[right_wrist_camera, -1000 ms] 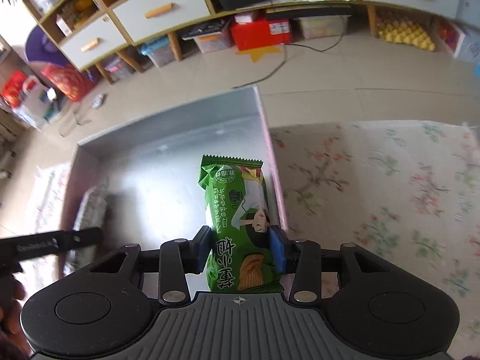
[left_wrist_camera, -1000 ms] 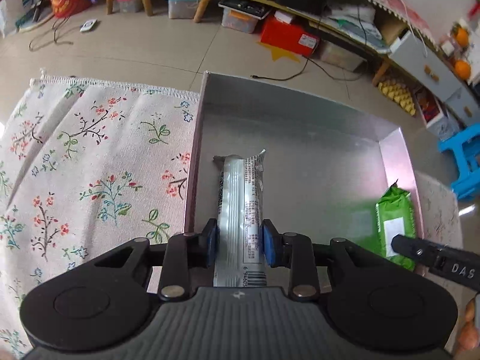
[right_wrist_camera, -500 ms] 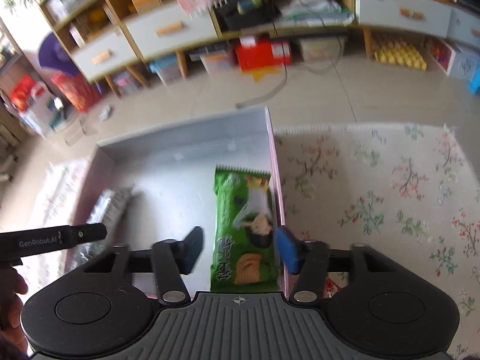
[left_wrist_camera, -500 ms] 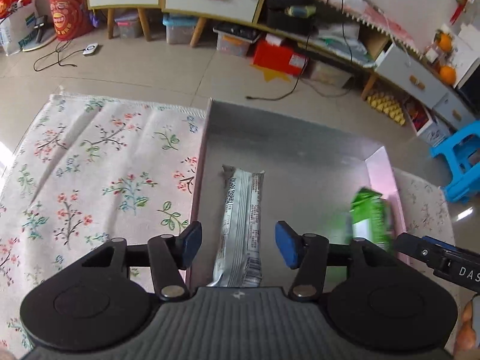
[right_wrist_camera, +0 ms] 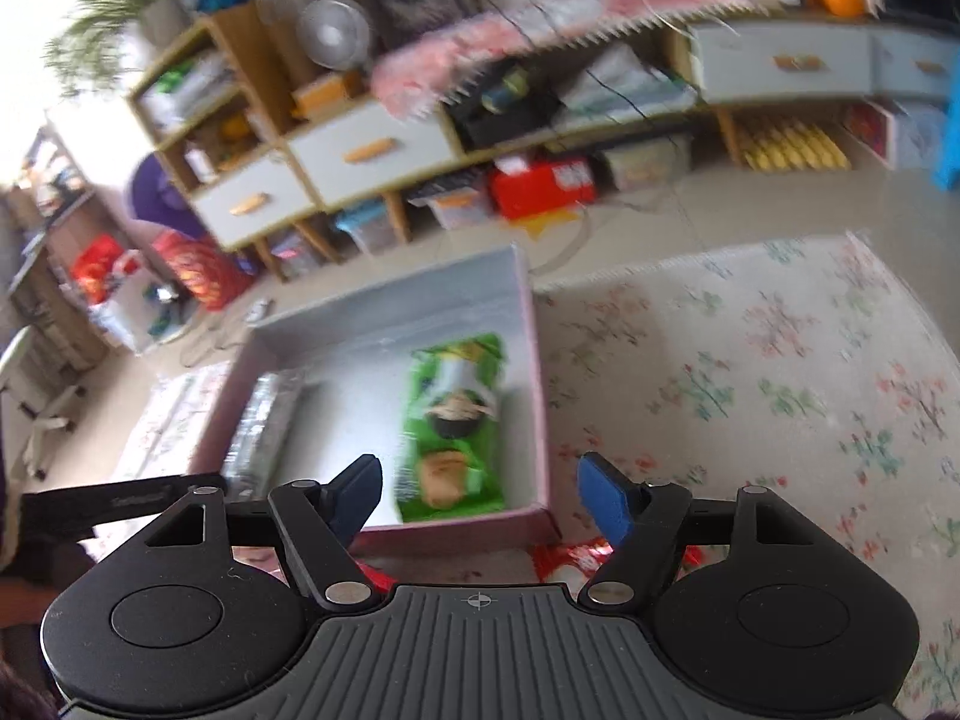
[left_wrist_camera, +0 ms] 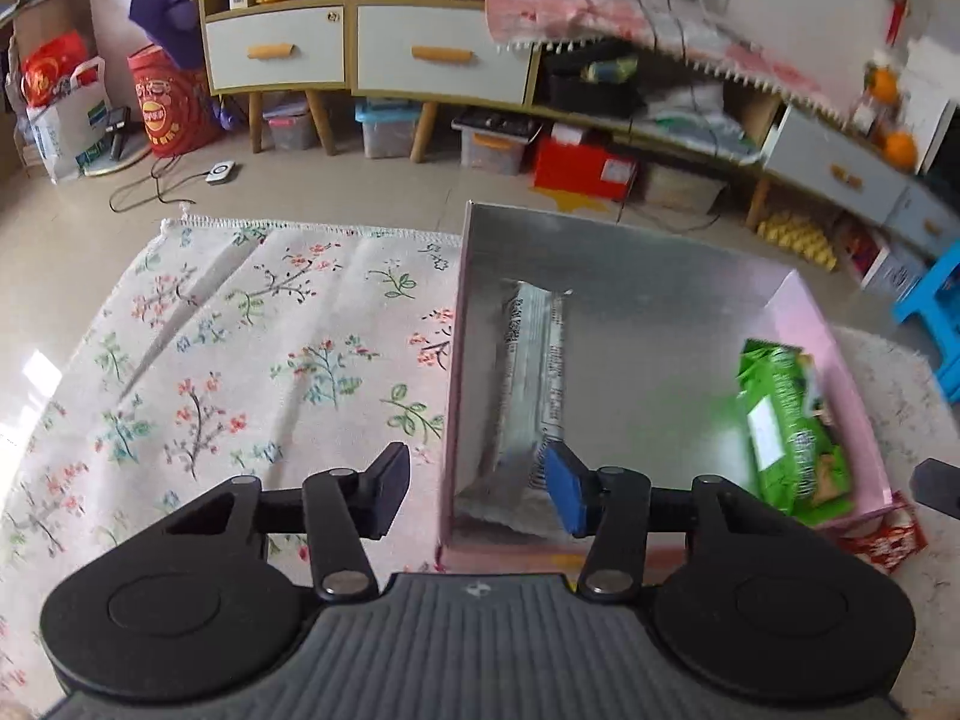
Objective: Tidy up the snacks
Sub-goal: 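Move both tools back to the snack pile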
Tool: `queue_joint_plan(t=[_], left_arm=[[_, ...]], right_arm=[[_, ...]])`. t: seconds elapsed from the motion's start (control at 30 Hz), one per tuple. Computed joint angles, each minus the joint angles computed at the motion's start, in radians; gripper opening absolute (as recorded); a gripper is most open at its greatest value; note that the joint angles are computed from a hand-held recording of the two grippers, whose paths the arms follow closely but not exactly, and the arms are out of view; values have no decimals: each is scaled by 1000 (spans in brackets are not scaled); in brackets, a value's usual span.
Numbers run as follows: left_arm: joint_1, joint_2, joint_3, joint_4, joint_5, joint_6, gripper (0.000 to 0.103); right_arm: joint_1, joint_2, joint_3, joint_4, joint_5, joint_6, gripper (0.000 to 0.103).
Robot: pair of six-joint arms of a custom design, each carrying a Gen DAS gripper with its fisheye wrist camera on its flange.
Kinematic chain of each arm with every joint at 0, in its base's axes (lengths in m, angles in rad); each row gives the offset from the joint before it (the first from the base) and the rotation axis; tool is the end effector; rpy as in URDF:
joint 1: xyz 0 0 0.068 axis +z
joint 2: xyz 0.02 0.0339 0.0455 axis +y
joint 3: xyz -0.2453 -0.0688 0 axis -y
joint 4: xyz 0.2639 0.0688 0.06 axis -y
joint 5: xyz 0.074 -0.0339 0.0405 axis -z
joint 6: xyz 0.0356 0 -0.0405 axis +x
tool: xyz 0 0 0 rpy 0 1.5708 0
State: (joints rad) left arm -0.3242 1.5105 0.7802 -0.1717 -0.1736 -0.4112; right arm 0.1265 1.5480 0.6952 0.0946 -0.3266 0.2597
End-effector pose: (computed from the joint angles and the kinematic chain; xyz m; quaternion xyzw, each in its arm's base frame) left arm 0.2953 -0.0928 0.1414 -0.0693 0.9389 -0.0411 0.3345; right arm 0.3075 0.0506 0.1254 -0.0038 0.9086 0.2214 0.3540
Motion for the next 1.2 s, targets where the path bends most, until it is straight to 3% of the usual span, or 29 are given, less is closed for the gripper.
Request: queue_joint_plan(t=[0.1, 0.17, 0.2, 0.23, 0.3, 0.37, 0.4, 0.47, 0.53, 0.63, 0.7, 0.77, 0.83, 0.9, 1.0, 1.13, 1.2], left_arm=[[7, -123, -116, 70, 36, -23, 49], [-8, -246, -189, 77, 20, -41, 56], [-16, -316, -220, 58, 5, -46, 64], [-34, -393, -245, 23, -27, -58, 71], [-87, -562, -280, -90, -106, -98, 75], [-176, -738, -296, -249, -199, -159, 86], [-243, -811, -300, -338, -268, -208, 103], [-333, -844, -261, -510, -334, -345, 103], [-370, -860, -269, -547, -331, -379, 103], [-467, -869, -292, -614, -447, -460, 103], [-464, -852, -305, -622, -439, -494, 103], [-431, -848, -326, -603, -389, -459, 103], [-460, -812, -330, -610, -446, -473, 103], [-463, -775, -338, -589, -462, -457, 103], [-410, -738, -372, -499, -415, -382, 103], [-339, -676, -393, -393, -344, -323, 103], [-315, -687, -415, -345, -298, -271, 103]], right_arm=[[-30, -90, -77, 59, -75, -14, 74], [-57, -190, -142, 77, -116, -10, 77], [-69, -252, -171, 66, -124, -14, 79], [-77, -332, -205, 44, -119, -32, 79], [-75, -543, -260, -71, -59, -71, 79], [-106, -771, -290, -248, -92, -103, 89], [-142, -893, -315, -325, -139, -96, 97], [-176, -1041, -302, -542, -149, -81, 103], [-126, -1061, -249, -688, -72, -129, 103], [-5, -1168, -286, -730, 97, -121, 103], [9, -1167, -326, -744, 98, -65, 103], [51, -1071, -350, -707, 111, -40, 103], [144, -1045, -398, -635, 209, -34, 103], [189, -1024, -446, -567, 221, -23, 103], [203, -924, -500, -426, 165, 2, 103], [270, -770, -538, -186, 261, 27, 103], [265, -662, -512, -87, 260, -3, 103]])
